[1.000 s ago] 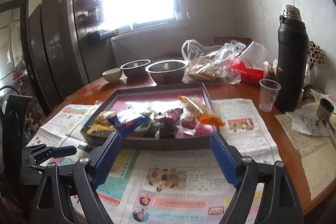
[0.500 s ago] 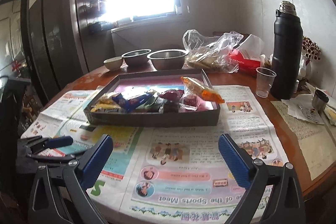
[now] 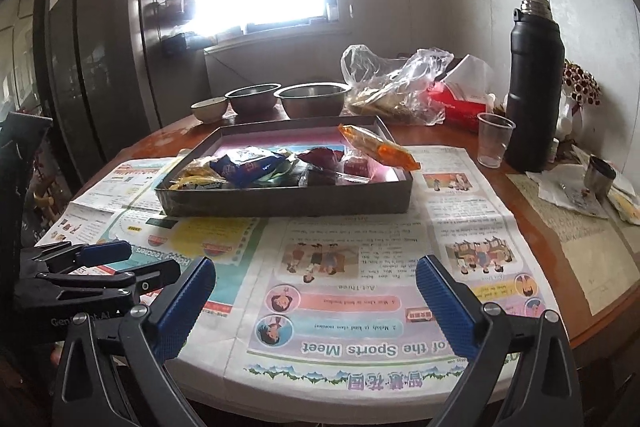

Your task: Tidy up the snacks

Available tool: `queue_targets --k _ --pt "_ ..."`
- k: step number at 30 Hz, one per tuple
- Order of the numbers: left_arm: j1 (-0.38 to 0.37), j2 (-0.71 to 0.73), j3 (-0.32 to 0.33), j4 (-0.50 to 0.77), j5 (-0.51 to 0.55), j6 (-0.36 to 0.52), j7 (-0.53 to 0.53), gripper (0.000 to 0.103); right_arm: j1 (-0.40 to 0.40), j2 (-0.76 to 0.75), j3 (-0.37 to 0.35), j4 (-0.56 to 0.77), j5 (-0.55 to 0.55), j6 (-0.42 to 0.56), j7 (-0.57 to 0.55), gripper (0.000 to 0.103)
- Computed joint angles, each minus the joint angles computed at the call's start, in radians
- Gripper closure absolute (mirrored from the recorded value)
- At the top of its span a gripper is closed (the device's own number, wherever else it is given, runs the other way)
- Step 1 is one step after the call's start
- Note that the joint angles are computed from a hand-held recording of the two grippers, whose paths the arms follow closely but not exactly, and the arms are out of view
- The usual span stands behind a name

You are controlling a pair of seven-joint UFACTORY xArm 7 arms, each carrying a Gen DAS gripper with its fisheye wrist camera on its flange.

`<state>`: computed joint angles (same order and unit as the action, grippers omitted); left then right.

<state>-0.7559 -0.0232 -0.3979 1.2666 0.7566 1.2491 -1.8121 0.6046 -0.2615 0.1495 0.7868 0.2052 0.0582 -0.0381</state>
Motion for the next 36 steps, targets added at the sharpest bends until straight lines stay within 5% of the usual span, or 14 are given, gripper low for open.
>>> queue_targets --k 36 --pt "-0.003 0.006 0.003 0.001 -0.017 0.013 -0.006 0.026 0.006 0.009 -0.002 -0.002 0.028 0.005 -0.01 0.002"
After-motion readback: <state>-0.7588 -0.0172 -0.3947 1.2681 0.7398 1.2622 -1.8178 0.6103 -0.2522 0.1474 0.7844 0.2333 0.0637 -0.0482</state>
